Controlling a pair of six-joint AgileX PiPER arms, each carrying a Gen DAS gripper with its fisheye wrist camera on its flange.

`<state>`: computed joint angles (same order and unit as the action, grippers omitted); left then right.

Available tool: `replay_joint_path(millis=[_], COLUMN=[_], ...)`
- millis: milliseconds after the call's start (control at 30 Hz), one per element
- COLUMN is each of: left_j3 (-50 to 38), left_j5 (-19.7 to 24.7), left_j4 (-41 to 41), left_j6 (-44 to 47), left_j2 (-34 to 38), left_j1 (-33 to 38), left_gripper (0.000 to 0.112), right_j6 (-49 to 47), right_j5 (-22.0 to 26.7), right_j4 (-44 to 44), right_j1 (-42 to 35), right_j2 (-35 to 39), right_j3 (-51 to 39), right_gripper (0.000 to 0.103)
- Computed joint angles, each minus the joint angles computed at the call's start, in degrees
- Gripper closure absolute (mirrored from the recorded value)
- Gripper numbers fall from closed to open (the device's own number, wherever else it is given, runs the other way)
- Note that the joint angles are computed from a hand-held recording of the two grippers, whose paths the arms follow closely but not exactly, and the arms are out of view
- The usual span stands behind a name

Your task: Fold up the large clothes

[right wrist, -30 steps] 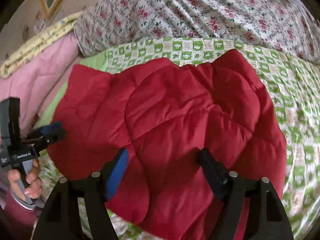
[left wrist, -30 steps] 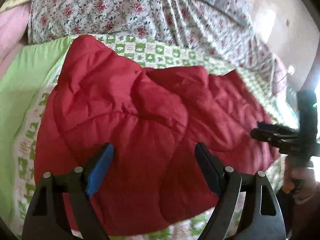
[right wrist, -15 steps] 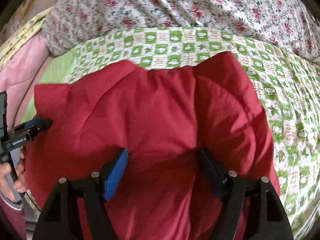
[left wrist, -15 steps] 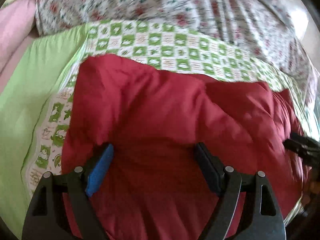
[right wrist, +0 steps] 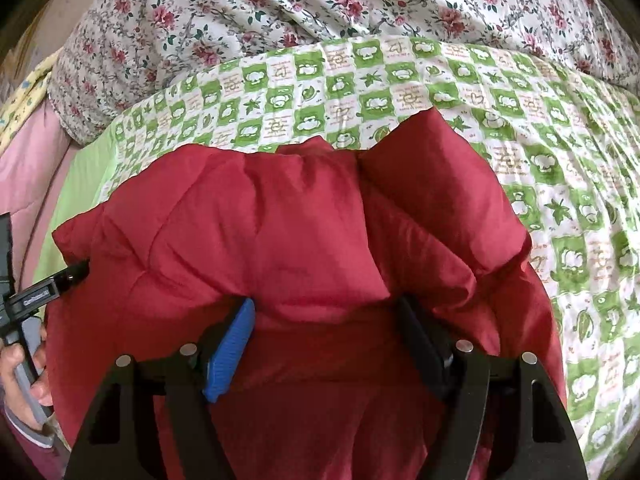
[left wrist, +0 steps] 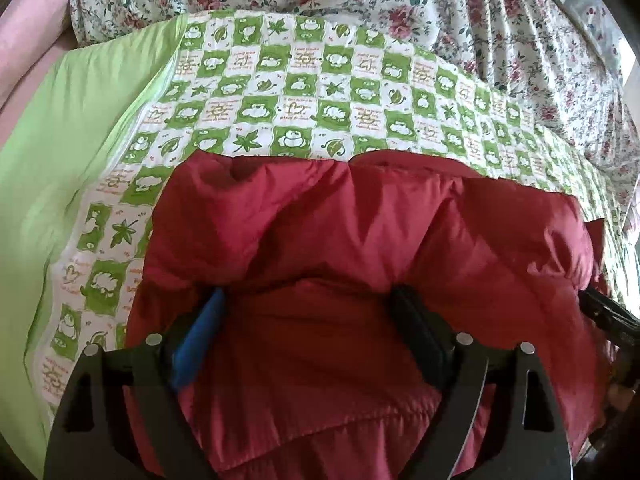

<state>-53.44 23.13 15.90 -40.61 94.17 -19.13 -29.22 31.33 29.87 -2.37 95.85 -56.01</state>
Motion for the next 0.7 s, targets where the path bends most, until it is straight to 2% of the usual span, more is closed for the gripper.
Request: replay_joint_path(millis=[100,200,333,400,500,600,700], left_j3=[3.2,9.93,18.89,22.62,23.65,22.93,23.43], left_j5=[-0.5,-2.3,-3.83,-3.98,-2.37,-0.19,-0.83], left_j4=[-1.02,-1.07,1.89,6.31,14.2,23.5,27.0], left_j6=[-0.06,-1.14,-7.91,-15.88,-27.1,-37.93,-41.67], left_j2=[-5.22,-14.52,-27.57,-32.43,-31.31,-24.65,-23.63], left_j1=[-0.93,-3.9,-10.51,-15.79,-22.18,-25.19,-25.02], left_gripper=[0.026,0.026,0.026,0.026,0.026,0.026,0.026], right_j6=[-0.41,-1.51,-1.51,-1.39,-0.5,0.92,1.61], right_j5=[-0.19,0.13,-0.08,-0.14,0.12,2.26,4.35], right_j4=[0.36,1.45,1.22,1.09,0.31,-1.02,-1.6], right_j1=[-0.03,-0.44,-0.39,-0.31,-0.1,-0.21,-0.73], right_j2=[0.15,0.37,0.37,0.32,0.4,-0.47,-6.58], right_j3=[0.2,0.12,0.15,0.17,-0.1,-1.03,1.13], right_gripper=[0.029,0.029,0.029,0.029,0.029,0.029,0.027])
